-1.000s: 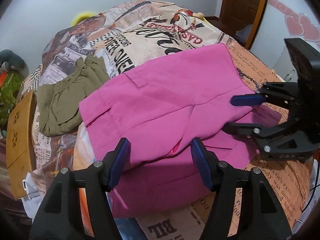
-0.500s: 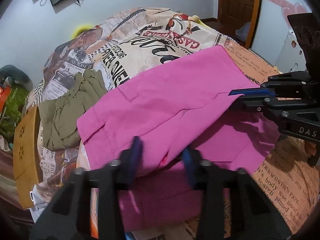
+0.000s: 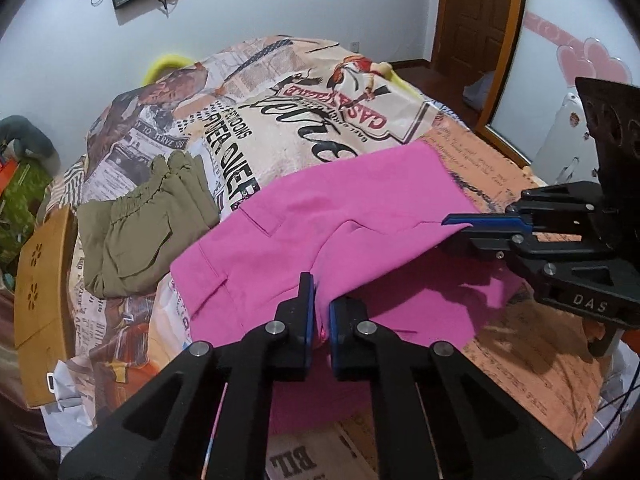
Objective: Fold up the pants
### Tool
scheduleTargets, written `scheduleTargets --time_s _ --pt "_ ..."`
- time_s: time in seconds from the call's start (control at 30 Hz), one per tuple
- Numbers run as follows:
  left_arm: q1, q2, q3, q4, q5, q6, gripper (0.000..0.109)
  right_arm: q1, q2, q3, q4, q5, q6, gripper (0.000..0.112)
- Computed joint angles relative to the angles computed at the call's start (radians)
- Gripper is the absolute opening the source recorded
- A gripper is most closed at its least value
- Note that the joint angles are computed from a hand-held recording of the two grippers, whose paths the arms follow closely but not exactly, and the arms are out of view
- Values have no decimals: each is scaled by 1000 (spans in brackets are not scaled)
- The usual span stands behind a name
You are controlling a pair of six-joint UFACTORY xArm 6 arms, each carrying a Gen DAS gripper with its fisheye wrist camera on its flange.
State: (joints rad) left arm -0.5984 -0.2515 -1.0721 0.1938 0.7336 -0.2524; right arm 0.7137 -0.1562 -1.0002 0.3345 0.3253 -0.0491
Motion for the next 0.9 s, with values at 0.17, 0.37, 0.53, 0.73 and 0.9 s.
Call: scheduleTargets --time_s 0.17,0.37,0.53,0.73,0.9 --pt "-21 -40 27 5 15 7 6 9 -33 19 -26 20 3 7" --pt "-29 -75 70 -36 19 11 6 21 -57 46 -75 43 37 7" --pt "-33 -82 87 -66 32 24 6 29 -68 62 -96 55 72 7" --pt "-28 -82 97 -118 61 48 15 19 -56 46 -14 137 55 9" --pt "-13 -128 124 -152 60 62 49 11 -97 68 -4 158 61 31"
